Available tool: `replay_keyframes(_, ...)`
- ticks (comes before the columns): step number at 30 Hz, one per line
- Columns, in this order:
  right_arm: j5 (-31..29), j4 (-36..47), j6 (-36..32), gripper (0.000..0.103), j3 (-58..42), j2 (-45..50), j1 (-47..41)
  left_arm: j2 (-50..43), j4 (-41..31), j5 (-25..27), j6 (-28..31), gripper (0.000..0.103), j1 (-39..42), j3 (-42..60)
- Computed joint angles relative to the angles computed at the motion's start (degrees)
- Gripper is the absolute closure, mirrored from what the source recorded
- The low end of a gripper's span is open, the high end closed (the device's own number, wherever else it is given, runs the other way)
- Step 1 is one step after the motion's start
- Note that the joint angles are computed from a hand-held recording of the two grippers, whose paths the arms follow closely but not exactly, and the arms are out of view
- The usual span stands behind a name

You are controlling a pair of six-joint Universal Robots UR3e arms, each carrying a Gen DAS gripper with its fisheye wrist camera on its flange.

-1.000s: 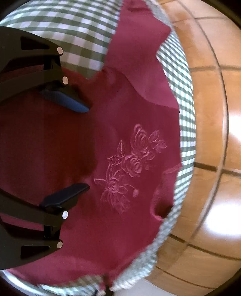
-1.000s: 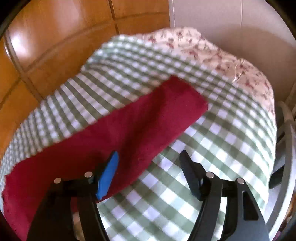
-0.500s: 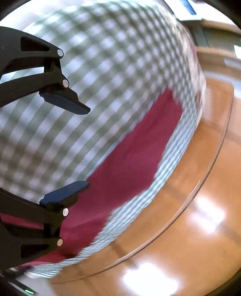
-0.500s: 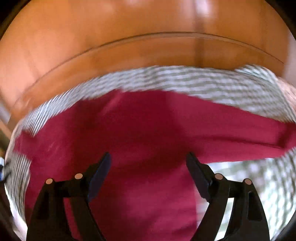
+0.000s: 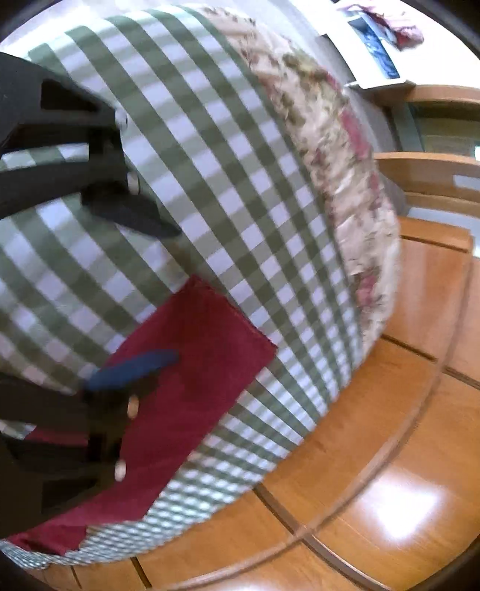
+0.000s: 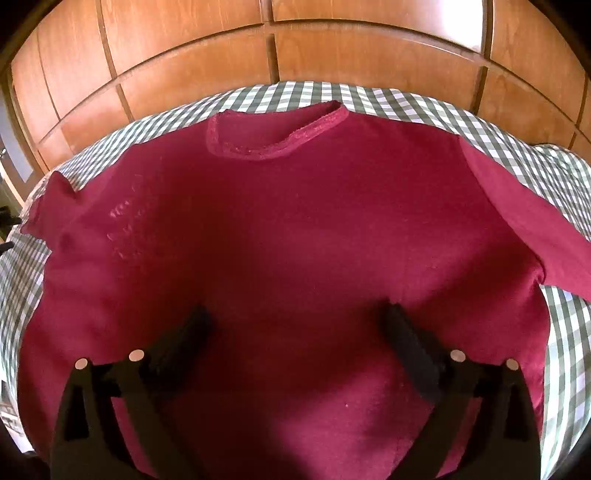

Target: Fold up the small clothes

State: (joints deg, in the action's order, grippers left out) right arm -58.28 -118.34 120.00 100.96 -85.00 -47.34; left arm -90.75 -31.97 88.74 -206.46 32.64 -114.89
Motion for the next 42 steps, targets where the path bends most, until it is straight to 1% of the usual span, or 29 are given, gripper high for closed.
replay_keyframes(1, -0.4, -0.5, 0.2, 0.004, 0.0, 0.0, 0.3, -1.2, 0.3, -0.4, 0.4, 0.072, 0.5, 0.3)
replay_keyframes(2, -0.7, -0.8, 0.4, 0.003, 0.0, -0.1, 0.7, -1.9, 0.9, -0.2, 0.9, 0.093, 0.1, 0.5)
replay_keyframes(3, -0.9, -1.3, 0.6, 0.003, 0.0, 0.0, 0.9, -2.1, 0.9, 0.7, 1.2, 0.097, -0.8, 1.0)
replay_keyframes(6, -0.6, -1.3, 0.4, 0.002, 0.0, 0.1, 0.7, 0.8, 2.7, 3.8, 0.8, 0.098, -2.5, -0.9)
replay_keyframes(7, -0.5, -1.3, 0.4, 0.002, 0.1, 0.1, 0.6, 2.3, 2.5, 3.9, 0.5, 0.098, -2.3, -1.7)
replay_keyframes(9, -0.4, -1.5, 0.4, 0.002, 0.2, 0.1, 0.6, 9.9, 1.3, 3.4, 1.0, 0.098, -0.1, -7.0)
replay_keyframes(10, -0.3, -1.5, 0.4, 0.002, 0.2, 0.2, 0.6, 12.0, 0.8, 3.0, 1.6, 0.098, 0.9, -8.4)
replay_keyframes(13, 0.1, -1.3, 0.2, 0.002, 0.0, 0.4, 0.4, 24.5, -5.5, 2.2, 3.5, 0.098, 4.7, -14.8)
replay_keyframes(14, 0.2, -1.3, 0.2, 0.002, -0.1, 0.5, 0.3, 28.1, -8.4, 3.2, 4.8, 0.098, 4.7, -16.2)
replay_keyframes(15, 0.3, -1.4, 0.1, 0.002, 0.0, 0.5, 0.2, 29.3, -10.2, 4.5, 5.9, 0.098, 3.8, -16.9)
replay_keyframes(16, 0.5, -1.4, 0.1, 0.002, 0.0, 0.6, 0.1, 28.1, -11.3, 7.5, 5.9, 0.098, 1.2, -17.0)
replay_keyframes(18, 0.7, -1.4, 0.1, 0.002, -0.1, 0.7, 0.1, 26.8, -12.0, 11.0, 4.7, 0.092, -1.8, -17.2)
replay_keyframes(19, 1.0, -1.0, 0.0, 0.002, -0.3, 0.8, -0.1, 26.9, -11.7, 12.9, 3.2, 0.084, -3.3, -17.3)
replay_keyframes(20, 1.3, -0.7, 0.0, 0.002, -0.4, 0.9, -0.3, 26.2, -12.3, 16.6, 0.3, 0.07, -6.2, -16.1)
replay_keyframes(21, 1.5, -0.4, -0.2, 0.002, -0.5, 1.0, -0.4, 25.9, -13.1, 19.1, -2.1, 0.062, -8.5, -15.0)
replay_keyframes(22, 1.8, -0.3, -0.3, 0.002, -0.5, 1.0, -0.5, 26.0, -13.0, 21.1, -4.5, 0.048, -10.9, -14.4)
replay_keyframes(23, 1.9, -0.3, -0.2, 0.002, -0.5, 1.0, -0.6, 25.5, -12.4, 23.3, -7.3, 0.045, -15.1, -13.0)
replay_keyframes(25, 2.0, -0.4, -0.3, 0.002, -0.4, 1.0, -0.6, 23.5, -12.1, 26.3, -9.5, 0.045, -21.6, -10.2)
replay_keyframes(26, 2.0, -0.4, -0.3, 0.002, -0.3, 1.0, -0.6, 20.9, -11.6, 28.6, -11.4, 0.045, -26.8, -7.8)
replay_keyframes(27, 2.1, -0.4, -0.3, 0.002, -0.3, 1.0, -0.7, 18.6, -10.6, 29.3, -12.4, 0.045, -31.0, -5.9)
replay_keyframes(30, 2.4, -0.1, -0.4, 0.002, -0.3, 0.9, -0.8, 8.8, -6.2, 30.0, -14.5, 0.043, -43.3, 1.7)
replay_keyframes(31, 2.6, 0.2, -0.6, 0.002, -0.3, 0.9, -1.0, 5.2, -4.7, 29.9, -14.5, 0.04, -46.7, 4.5)
replay_keyframes(33, 3.1, 1.4, -1.0, 0.002, -0.8, 0.9, -1.4, -3.0, -1.9, 29.1, -14.0, 0.039, -54.0, 11.6)
replay_keyframes(34, 3.4, 2.7, -1.4, 0.002, -1.4, 1.0, -1.8, -7.8, -1.2, 28.5, -12.8, 0.039, -57.7, 16.0)
replay_keyframes(37, 3.0, 6.8, -3.8, 0.002, -2.9, 0.4, -3.5, -16.7, -5.5, 29.0, -11.5, 0.039, -63.9, 25.2)
replay_keyframes(38, 2.6, 7.6, -4.9, 0.002, -3.0, 0.1, -4.1, -18.5, -6.8, 28.2, -11.7, 0.039, -65.5, 27.0)
replay_keyframes(40, 1.9, 11.0, -10.1, 0.002, -2.8, -1.9, -7.3, -18.1, -6.6, 27.0, -13.2, 0.039, -66.9, 25.2)
replay_keyframes(42, 2.3, 16.3, -15.1, 0.003, -4.2, -3.0, -11.9, -16.2, -7.1, 27.5, -14.3, 0.039, -67.8, 22.2)
